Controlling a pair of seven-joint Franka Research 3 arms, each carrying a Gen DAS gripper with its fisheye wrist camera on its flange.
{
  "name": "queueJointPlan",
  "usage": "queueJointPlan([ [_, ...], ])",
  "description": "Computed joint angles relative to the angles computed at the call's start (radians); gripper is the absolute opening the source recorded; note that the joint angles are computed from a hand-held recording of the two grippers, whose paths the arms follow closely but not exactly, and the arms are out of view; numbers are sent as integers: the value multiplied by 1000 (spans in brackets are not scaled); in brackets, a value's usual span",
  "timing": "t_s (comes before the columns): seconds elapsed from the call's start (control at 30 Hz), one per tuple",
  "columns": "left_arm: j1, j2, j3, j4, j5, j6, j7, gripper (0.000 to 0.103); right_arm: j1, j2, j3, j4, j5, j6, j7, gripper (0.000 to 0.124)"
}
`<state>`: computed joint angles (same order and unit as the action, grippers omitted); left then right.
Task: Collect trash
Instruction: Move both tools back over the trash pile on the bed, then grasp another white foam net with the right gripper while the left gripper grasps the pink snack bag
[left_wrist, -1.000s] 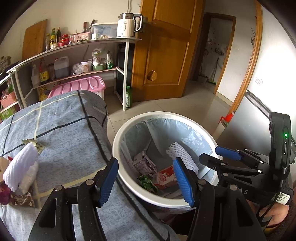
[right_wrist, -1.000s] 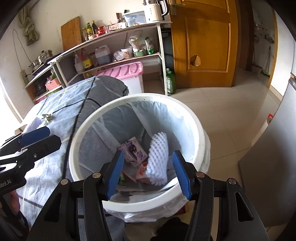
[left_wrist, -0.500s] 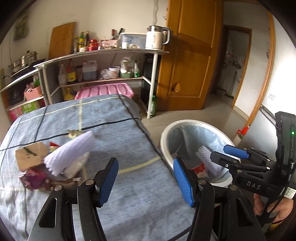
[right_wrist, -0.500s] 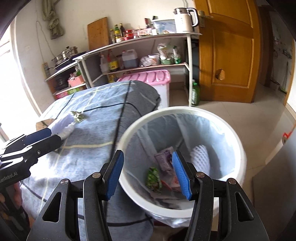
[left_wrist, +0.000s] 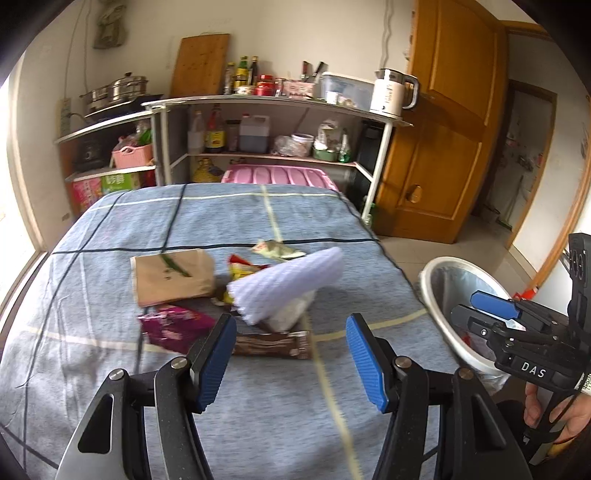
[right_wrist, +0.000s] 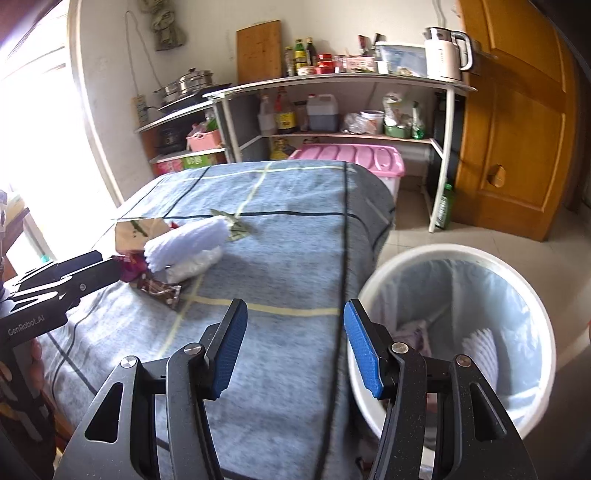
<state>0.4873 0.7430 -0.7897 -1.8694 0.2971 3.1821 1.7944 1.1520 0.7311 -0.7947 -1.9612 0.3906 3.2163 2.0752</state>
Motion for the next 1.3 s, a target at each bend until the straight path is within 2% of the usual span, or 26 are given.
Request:
queueJointPlan([
  [0.1,-5,1,33,23,-12,-6,-14,61,-49,19,43,68,-28,-11,-23,58],
  [0.27,0,24,58,72,-38,-39,-5,61,-182,49,162,212,-102,-46,-60,58],
  [0.33,-11,29,78,91,-54,-47,2,61,-218,71,191,268,-134,-58,-63,58],
  [0.53,-23,71,89,160,-108,-97,56,62,-327,143,268,456,-236,-129,-58,59],
  [0.63,-43,101,99,218,-144,-149,93,62,-395,171,332,542,-282,-153,-71,62],
  [0.77,-109,119,157,289,-186,-193,110,62,-499,210,444,650,-323,-177,-97,64],
  [0.87,-115,148,145,332,-227,-232,153,62,-545,251,488,738,-351,-222,-106,64],
  [1.0,-176,164,202,391,-273,-266,155,62,-599,303,553,845,-393,-281,-149,64],
  [1.07,-177,168,201,395,-298,-273,182,62,-623,322,587,884,-406,-309,-181,64],
  [1.13,-197,165,223,403,-318,-277,190,62,-628,324,592,883,-416,-326,-184,64],
  [1.23,-212,163,244,413,-354,-281,205,62,-672,303,669,852,-398,-347,-234,64],
  [1.3,-221,167,253,422,-370,-283,216,62,-703,282,725,811,-372,-331,-285,64],
])
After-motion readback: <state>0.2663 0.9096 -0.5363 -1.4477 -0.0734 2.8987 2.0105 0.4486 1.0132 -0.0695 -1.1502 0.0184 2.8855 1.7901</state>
